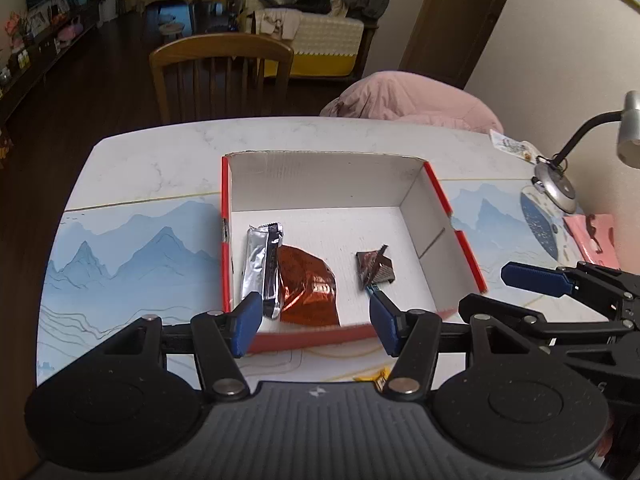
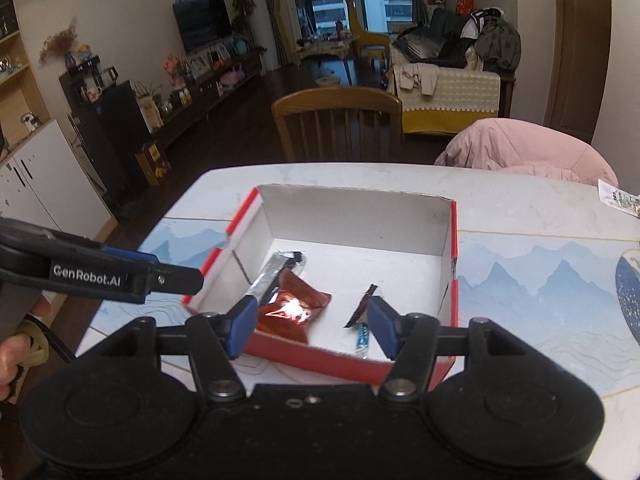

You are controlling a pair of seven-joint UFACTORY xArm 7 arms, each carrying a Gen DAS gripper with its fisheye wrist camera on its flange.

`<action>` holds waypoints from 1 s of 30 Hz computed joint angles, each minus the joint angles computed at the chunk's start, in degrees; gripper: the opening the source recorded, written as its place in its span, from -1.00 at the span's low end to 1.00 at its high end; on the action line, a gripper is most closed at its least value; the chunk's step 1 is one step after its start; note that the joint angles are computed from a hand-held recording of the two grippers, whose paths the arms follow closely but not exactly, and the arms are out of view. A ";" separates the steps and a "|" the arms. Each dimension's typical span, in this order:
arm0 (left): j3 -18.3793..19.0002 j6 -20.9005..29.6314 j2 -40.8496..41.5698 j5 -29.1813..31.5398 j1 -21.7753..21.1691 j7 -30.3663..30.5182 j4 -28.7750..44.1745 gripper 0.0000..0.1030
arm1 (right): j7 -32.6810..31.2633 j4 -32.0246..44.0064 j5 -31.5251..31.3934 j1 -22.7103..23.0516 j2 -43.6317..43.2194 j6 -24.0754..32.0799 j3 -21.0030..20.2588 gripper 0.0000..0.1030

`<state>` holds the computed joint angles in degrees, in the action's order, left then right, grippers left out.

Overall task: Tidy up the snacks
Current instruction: 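Move both tools back toward the remaining snack pile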

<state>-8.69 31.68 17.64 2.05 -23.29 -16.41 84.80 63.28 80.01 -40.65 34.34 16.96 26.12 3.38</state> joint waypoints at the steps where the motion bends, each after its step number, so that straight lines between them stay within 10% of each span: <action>1: -0.16 -0.91 -1.28 -0.32 0.20 0.30 -1.72 0.13 | 1.37 -0.62 -1.19 0.68 -0.64 -0.25 -0.28 0.26; 30: 1.15 -17.85 -29.50 -22.87 -3.83 21.27 -39.52 0.59 | 33.14 -14.81 -24.03 2.71 -11.72 6.24 9.34 0.96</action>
<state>-7.55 13.83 -11.86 -20.82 -27.13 4.86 45.28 96.42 65.20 -64.68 37.05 5.24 32.36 12.72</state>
